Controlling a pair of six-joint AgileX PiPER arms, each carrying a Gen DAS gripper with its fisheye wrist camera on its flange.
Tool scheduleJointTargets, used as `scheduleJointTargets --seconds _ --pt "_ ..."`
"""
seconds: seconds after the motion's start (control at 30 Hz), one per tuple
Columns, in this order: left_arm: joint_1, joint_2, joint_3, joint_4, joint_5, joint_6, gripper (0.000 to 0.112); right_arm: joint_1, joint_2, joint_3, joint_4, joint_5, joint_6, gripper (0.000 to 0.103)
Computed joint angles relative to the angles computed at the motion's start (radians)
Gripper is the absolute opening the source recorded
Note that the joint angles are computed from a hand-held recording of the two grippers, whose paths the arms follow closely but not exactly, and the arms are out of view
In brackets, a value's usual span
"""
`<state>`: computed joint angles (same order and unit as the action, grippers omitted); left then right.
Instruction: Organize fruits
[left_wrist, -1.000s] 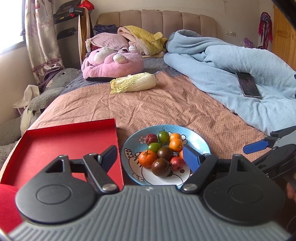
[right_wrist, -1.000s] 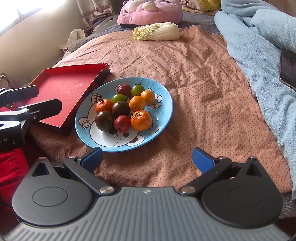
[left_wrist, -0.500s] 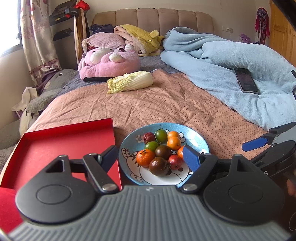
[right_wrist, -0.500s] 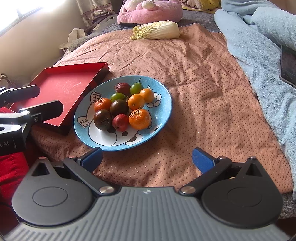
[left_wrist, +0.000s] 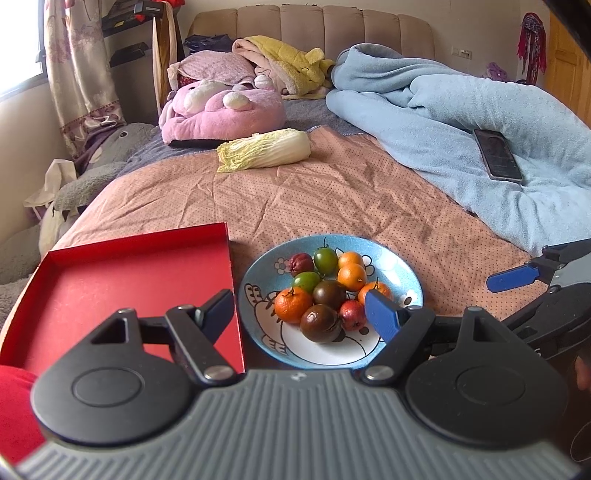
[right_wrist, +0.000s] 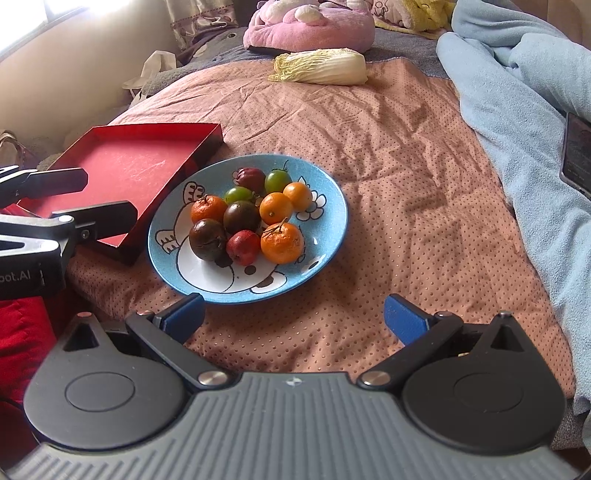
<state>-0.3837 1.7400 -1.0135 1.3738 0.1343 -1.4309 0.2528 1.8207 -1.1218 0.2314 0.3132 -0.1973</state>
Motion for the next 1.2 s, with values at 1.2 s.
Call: scheduleJointTargets --seconds 1.2 --pt "-0.018 0.02 -0.035 -0.371 0.051 0.359 0.08 0.167 0.08 -0.113 -0.12 0.161 -0.065 0.103"
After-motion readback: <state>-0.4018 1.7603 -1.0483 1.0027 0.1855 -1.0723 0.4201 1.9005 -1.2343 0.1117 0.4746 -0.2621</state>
